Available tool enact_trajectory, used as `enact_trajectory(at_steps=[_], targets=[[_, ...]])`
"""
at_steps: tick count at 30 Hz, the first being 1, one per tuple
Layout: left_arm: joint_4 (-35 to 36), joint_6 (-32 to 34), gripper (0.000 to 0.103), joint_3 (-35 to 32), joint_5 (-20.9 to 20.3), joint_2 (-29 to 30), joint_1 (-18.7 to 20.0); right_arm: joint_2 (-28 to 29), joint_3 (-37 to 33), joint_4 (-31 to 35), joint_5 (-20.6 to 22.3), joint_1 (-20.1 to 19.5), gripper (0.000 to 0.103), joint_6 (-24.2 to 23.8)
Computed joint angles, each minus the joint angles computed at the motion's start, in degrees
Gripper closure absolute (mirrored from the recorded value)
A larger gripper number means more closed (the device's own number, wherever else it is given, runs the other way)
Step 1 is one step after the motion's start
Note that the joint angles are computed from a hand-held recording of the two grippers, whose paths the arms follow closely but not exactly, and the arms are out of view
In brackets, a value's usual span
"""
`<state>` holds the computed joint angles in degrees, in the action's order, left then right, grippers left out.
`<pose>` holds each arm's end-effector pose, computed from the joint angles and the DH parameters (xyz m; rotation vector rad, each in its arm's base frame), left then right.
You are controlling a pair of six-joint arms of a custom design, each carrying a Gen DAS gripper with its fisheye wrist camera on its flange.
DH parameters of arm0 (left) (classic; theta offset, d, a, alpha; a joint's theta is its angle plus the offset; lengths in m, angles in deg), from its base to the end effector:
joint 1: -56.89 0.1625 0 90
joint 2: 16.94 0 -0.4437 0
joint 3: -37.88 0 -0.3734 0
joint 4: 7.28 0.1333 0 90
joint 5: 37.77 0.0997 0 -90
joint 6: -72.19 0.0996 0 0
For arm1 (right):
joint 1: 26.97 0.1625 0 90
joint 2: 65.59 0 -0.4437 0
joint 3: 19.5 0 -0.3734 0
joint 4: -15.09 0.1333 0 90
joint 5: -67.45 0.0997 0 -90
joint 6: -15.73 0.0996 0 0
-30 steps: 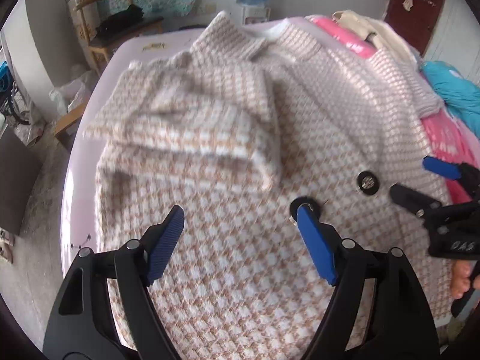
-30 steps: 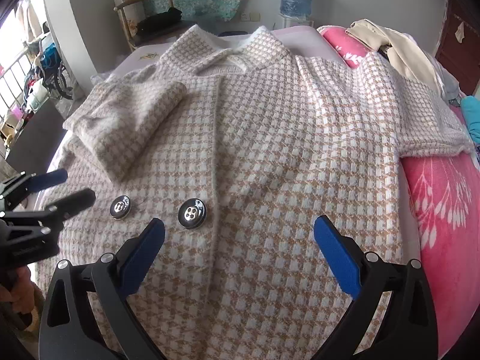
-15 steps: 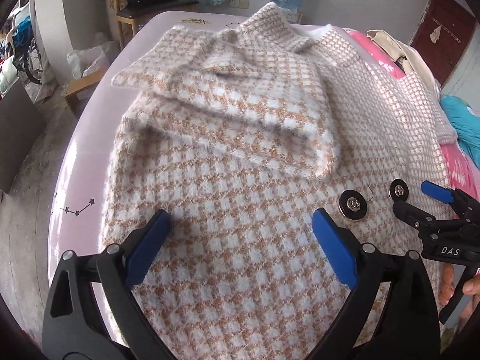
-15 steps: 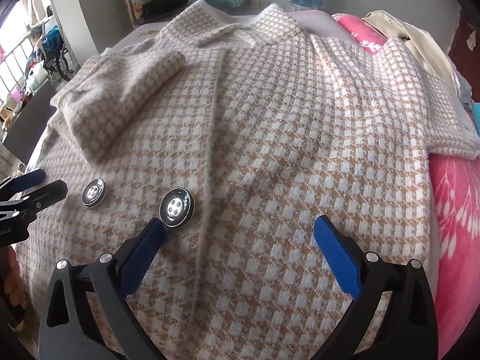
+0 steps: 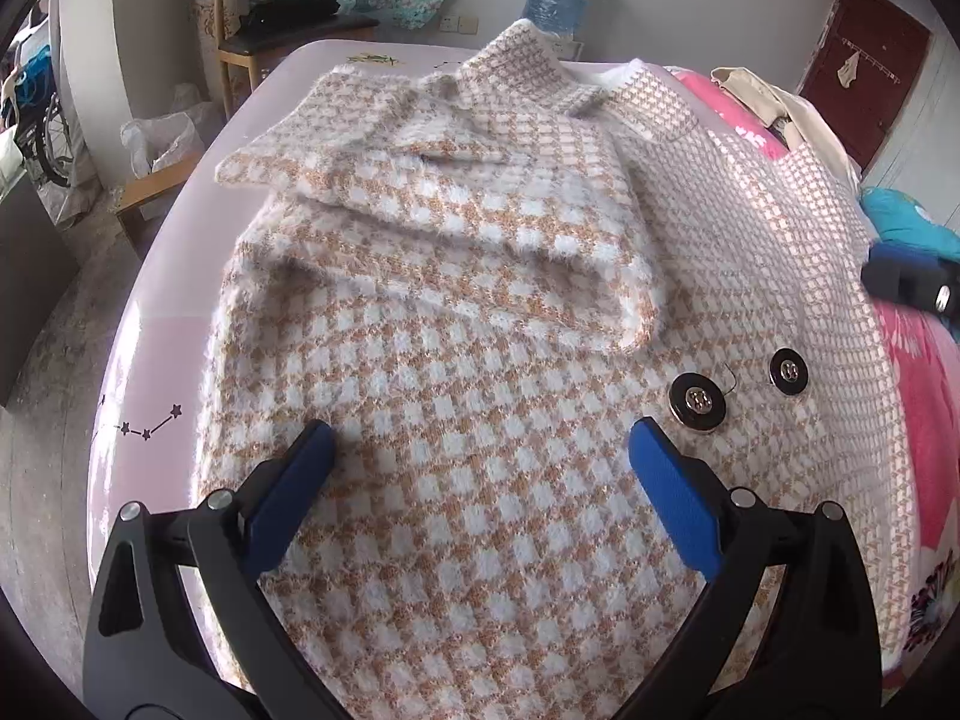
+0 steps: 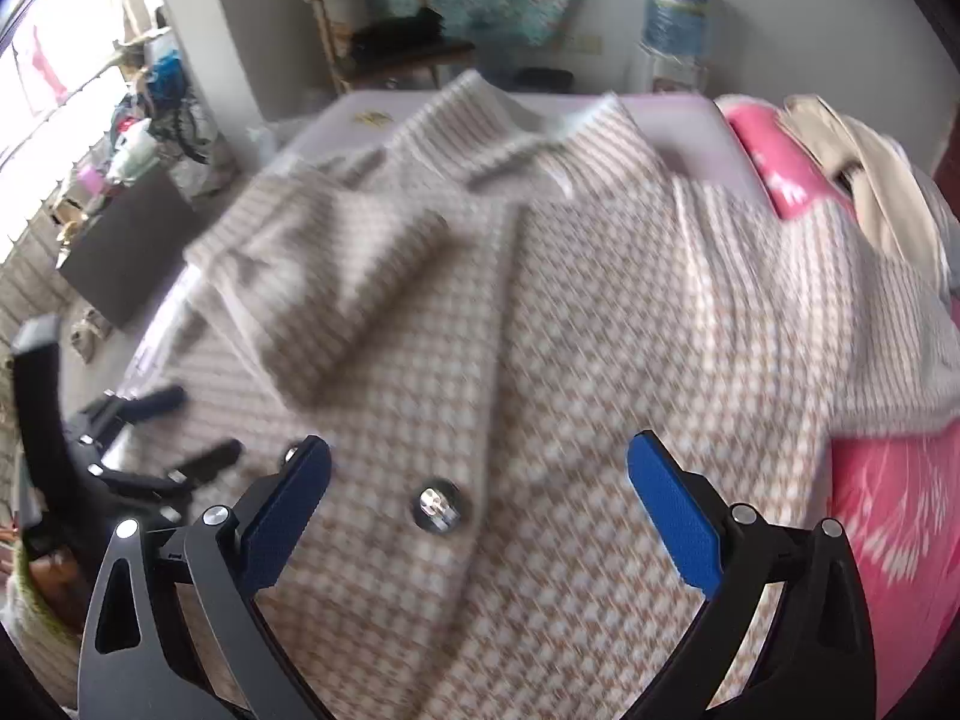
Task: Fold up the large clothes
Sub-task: 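Fold the held sleeve across the coat body and open the left gripper, then grasp the coat's side edge with the right gripper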
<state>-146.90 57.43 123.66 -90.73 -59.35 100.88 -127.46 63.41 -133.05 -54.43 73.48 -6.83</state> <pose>-0.3743 -0.6300 0.1372 0.6498 2.4986 -0.5589 0.2042 -0.6622 0.4124 0.4672 -2.3965 0.7378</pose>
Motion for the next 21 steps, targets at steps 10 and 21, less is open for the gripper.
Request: enact_trajectory(at_steps=[10, 21], targets=[[-2.0, -4.9, 0.008, 3.5, -0.7, -5.1, -0.1, 22.8, -34.2, 24.8, 9.2, 4.4, 0.014, -6.3], [-0.9, -9.6, 0.008, 4.4, 0.5, -5.5, 1.7, 38.7, -50.6, 31.1, -1.6, 6.1, 0.042, -9.7]])
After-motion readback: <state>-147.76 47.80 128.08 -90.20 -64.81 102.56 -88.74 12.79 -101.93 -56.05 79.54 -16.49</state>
